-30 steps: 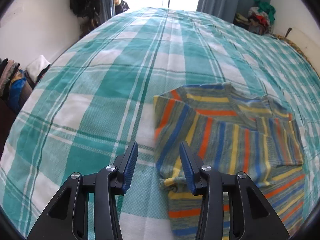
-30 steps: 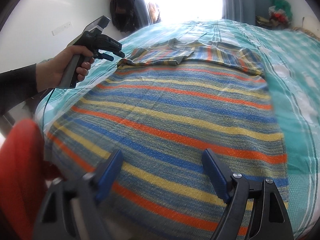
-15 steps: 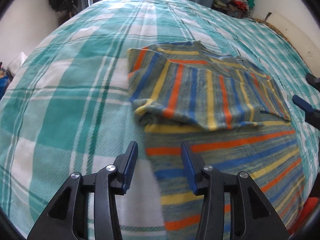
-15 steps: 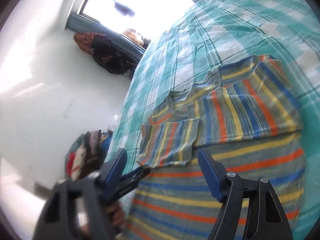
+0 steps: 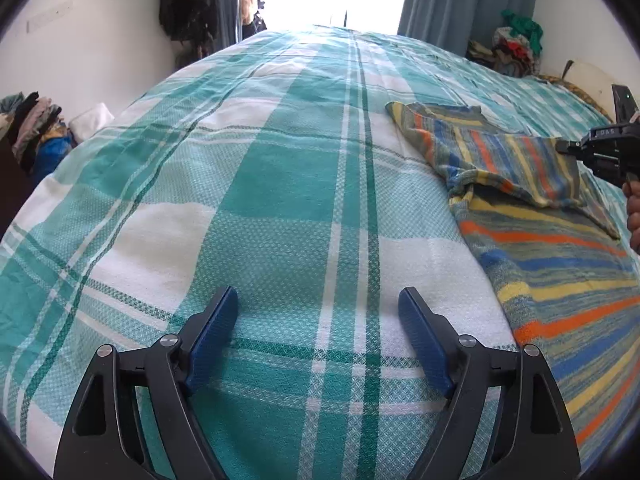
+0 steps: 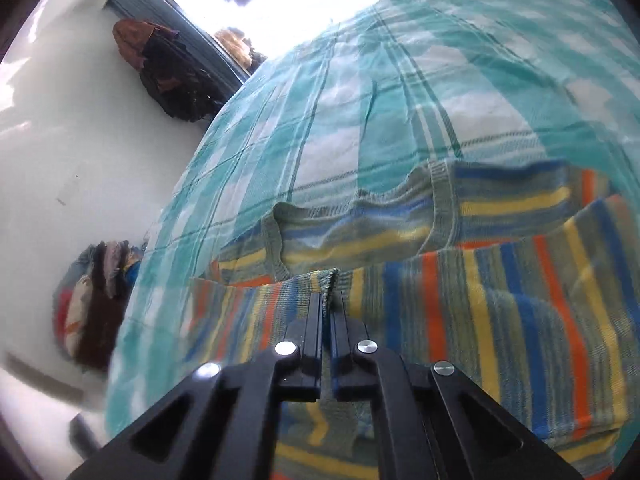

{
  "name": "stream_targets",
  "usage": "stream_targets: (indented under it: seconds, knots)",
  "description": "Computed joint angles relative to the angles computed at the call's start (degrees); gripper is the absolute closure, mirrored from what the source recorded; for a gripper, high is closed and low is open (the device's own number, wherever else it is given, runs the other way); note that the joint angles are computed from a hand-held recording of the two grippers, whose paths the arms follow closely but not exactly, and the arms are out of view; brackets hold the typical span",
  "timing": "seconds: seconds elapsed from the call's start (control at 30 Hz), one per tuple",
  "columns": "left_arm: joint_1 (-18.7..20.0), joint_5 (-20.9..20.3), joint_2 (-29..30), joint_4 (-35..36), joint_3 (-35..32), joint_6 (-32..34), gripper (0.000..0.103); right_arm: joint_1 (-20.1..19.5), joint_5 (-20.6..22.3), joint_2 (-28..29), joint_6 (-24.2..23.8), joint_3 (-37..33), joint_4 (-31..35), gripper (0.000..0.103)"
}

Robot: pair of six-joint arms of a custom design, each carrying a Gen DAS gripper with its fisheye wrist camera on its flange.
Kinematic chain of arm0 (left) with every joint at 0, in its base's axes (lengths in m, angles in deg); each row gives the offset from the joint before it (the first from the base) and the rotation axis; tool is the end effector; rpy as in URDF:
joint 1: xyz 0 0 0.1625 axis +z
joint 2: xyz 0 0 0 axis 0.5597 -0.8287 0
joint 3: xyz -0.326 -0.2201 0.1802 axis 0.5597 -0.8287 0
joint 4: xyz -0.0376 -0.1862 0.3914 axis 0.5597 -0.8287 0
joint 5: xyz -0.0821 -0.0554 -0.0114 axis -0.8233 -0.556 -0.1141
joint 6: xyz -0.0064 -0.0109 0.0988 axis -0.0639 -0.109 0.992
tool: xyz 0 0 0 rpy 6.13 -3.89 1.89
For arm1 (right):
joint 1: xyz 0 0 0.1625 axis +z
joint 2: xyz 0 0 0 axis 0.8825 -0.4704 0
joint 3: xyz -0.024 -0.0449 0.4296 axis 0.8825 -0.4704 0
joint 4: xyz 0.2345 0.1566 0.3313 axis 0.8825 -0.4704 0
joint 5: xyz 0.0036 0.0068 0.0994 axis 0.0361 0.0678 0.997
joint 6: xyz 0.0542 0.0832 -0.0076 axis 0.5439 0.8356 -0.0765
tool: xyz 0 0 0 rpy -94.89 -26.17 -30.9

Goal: Fold small clothes

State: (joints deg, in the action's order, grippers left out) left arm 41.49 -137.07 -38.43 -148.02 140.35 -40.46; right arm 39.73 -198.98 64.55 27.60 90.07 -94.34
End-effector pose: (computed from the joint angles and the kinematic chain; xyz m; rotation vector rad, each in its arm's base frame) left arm 0.0215 -0.7045 0.3393 0.3467 2.3097 -0.8108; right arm 0.2749 -0.8723 0.0890 0.0579 -2.6714 0.8789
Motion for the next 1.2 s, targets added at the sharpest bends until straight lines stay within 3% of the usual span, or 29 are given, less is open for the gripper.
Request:
stream_targets:
  seconds: [0.07, 0.1, 0.2, 0.27, 0.3, 0.37, 0.43, 0.57, 0.63, 0.7, 0.77, 0.87, 0.97, 1.13, 1.2]
  knots:
    - [0.2, -0.4, -0.1, 0.3, 0.0, -0.2, 0.018, -0.2, -3.1, 1.5, 1.5, -2.7, 6.2, 0.095]
    - [0.4, -0.9, -0.1, 0.5, -0.1, -0.4, 0.017, -0.1, -5.2, 1.7, 1.8, -2.3, 6.5, 0.084]
    - [0.7, -2.0, -0.3, 0.5, -0.2, -0.7, 0.016, 0.9, -5.7, -2.2, -2.5, 6.9, -3.3, 0.080]
    - [0.8, -2.0, 0.0, -0.1, -0.1, -0.2, 0.014, 1.5, -1.8, -5.2, -7.1, 13.2, -8.7, 0.077]
    - [0.8, -2.0, 0.1, -0.3, -0.1, 0.0, 0.013, 1.6, 0.0, -6.0, -8.6, 15.2, -8.9, 0.064]
    - [0.9, -2.3, 0.2, -0.3, -0.1, 0.0, 0.012, 1.7, -1.4, -5.8, -8.7, 15.6, -2.7, 0.041]
    - [1.1, -2.8, 0.1, 0.1, -0.2, -0.5, 0.012, 1.8, -4.5, -6.5, -9.9, 18.1, -1.7, 0.041]
    - [1.1, -2.8, 0.1, 0.0, -0.1, -0.6, 0.011, 3.0, -3.7, -14.5, -14.5, 33.1, -18.0, 0.043]
    - [1.1, -2.6, 0.2, -0.1, -0.1, -0.5, 0.011, 3.7, -5.9, -18.4, -17.1, 40.9, -27.5, 0.034]
    - [1.0, -2.3, 0.3, 0.0, -0.2, -0.5, 0.010, 4.2, -11.6, -20.6, -20.8, 46.7, -37.1, 0.017]
    - [0.9, -1.6, 0.6, 0.1, -0.5, -0.3, 0.010, 3.8, -17.2, -22.2, -23.2, 50.8, -43.5, 0.017]
    - [0.6, 0.1, 1.1, -0.3, -0.5, 0.0, 0.008, 1.8, -23.4, -24.2, -22.1, 55.3, -48.8, 0.017]
    - [0.3, 1.5, 1.4, -0.4, -0.6, 0.3, 0.006, 0.2, -23.6, -26.6, -16.8, 58.1, -49.1, 0.017]
    - [0.4, 2.1, 1.6, 0.0, -0.8, -0.1, 0.003, -0.6, -28.3, -24.7, -20.8, 56.1, -53.7, 0.017]
    - [0.6, 2.0, 1.7, 0.3, -1.1, -0.5, 0.002, -2.0, -27.4, -25.2, -17.2, 56.5, -49.8, 0.016]
